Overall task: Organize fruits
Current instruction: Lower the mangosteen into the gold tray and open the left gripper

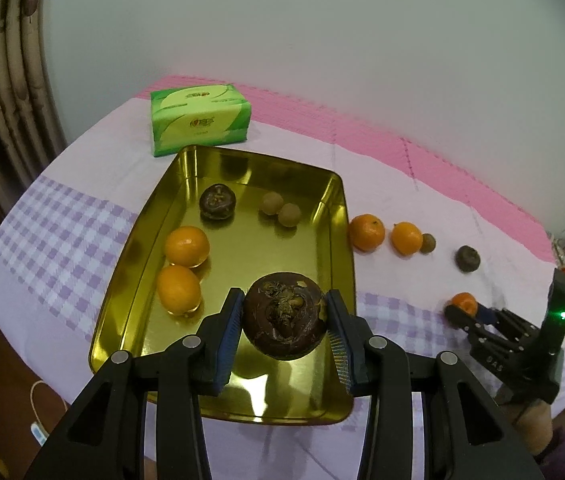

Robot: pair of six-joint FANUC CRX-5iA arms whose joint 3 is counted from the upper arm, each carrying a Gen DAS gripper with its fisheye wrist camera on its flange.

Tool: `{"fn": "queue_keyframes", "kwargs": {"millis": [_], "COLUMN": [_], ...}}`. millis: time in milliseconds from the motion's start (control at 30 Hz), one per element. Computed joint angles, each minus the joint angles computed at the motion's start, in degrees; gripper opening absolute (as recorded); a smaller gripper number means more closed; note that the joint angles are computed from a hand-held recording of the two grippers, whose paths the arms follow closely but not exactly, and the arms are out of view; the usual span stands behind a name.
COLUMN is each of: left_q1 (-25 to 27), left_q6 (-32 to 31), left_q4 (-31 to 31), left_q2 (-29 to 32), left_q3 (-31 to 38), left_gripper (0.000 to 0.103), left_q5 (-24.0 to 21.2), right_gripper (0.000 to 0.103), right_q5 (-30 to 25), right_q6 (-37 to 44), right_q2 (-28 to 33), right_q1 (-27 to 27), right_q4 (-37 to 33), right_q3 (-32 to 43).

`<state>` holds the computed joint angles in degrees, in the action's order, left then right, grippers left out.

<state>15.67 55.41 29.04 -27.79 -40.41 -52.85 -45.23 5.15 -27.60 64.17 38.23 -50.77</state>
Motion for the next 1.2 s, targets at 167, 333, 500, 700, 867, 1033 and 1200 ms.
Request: {"fn": "queue_keyframes", "kwargs": {"millis": [167, 333, 500, 700, 867, 1033, 1200], "left_q1": [-1.02, -1.28, -1.73, -2.13, -2.91, -2.80, -2.74], "left_q6": [1.36, 2.63, 4.37, 5.29, 6.71, 8.27, 9.22], "left_q4": [-3.22, -5.44, -8.06, -9.74, -11.81, -12.90, -13.79], "left_q2": [0.08, 1.16, 2.43, 3.08, 3.54, 4.52, 5.09], "left_q3": [0.56, 1.24, 2.12, 2.59, 3.26, 4.03, 4.46], "left_gripper": [0.042, 0.042, 0.042, 0.042, 0.042, 0.042, 0.042], "left_q5": [1.72, 2.31, 2.56, 2.74, 2.78, 1.85, 1.17], "right_gripper": [0.034, 0.034, 0.034, 0.034, 0.034, 0.034, 0.035], "right_q5": [-0.22, -0.24, -0.13, -0.03, -0.10, 0.09, 0.16], "right_q6": [0.10, 0.17, 0.18, 0.18, 0.24, 0.17, 0.22], "right_q2": [0.38, 0.34, 0.39, 0.40, 0.34, 0.46, 0.43], "right_q1": [0.19, 0.18, 0.11, 0.06, 0.08, 0.02, -0.05], "right_q4": [0.04, -0.01, 0.03, 0.00, -0.07, -0.07, -0.07], "right_q3": [0.25, 0.26, 0.21, 0.22, 0.24, 0.25, 0.20]}}
